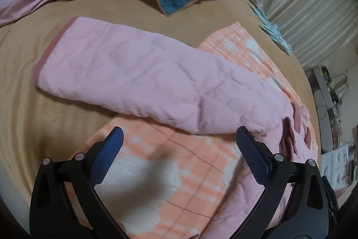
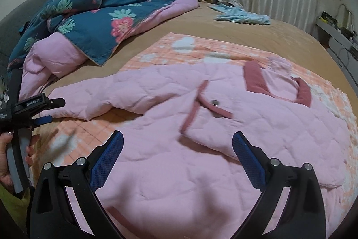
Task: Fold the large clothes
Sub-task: 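Move the left tool to the other sleeve cuff and grasp it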
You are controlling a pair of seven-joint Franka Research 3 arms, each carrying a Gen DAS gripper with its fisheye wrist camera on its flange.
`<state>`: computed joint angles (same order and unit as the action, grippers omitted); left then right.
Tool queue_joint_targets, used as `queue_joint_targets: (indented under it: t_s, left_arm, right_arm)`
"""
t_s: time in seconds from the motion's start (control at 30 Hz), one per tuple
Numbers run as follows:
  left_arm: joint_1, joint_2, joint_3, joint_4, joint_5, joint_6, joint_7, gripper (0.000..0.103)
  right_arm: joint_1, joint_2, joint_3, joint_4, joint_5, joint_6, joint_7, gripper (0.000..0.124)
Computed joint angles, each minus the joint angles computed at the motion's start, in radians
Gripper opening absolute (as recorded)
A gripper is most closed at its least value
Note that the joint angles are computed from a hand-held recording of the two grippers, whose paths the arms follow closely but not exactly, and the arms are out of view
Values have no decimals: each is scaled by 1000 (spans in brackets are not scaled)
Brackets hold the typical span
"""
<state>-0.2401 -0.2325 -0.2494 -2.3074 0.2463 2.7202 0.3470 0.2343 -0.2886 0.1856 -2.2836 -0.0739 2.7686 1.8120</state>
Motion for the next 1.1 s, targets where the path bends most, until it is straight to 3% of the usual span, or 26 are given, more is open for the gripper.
queue_joint_targets:
  t_s: [0.23, 0.6, 0.87, 1.0, 1.1]
  left_arm:
    - [23, -52, 27, -95, -30, 55, -8, 94]
    - [85, -25, 49, -172, -47, 183, -72, 94]
    - [176, -4, 6, -145, 86, 186, -208, 92]
    - [211, -6, -12, -113, 193, 149, -266, 32]
    - [232, -24, -19, -105, 266, 166, -318, 18]
  right_arm:
    - [30, 91, 27, 85, -49, -17, 32, 97]
    - [108, 197, -6, 158, -90, -26, 62, 97]
    - [119, 196, -33, 134, -51, -7, 68, 97]
    - [108, 167, -39, 103, -26, 1, 63, 97]
    - [88, 133, -36, 75, -36, 6, 79, 97]
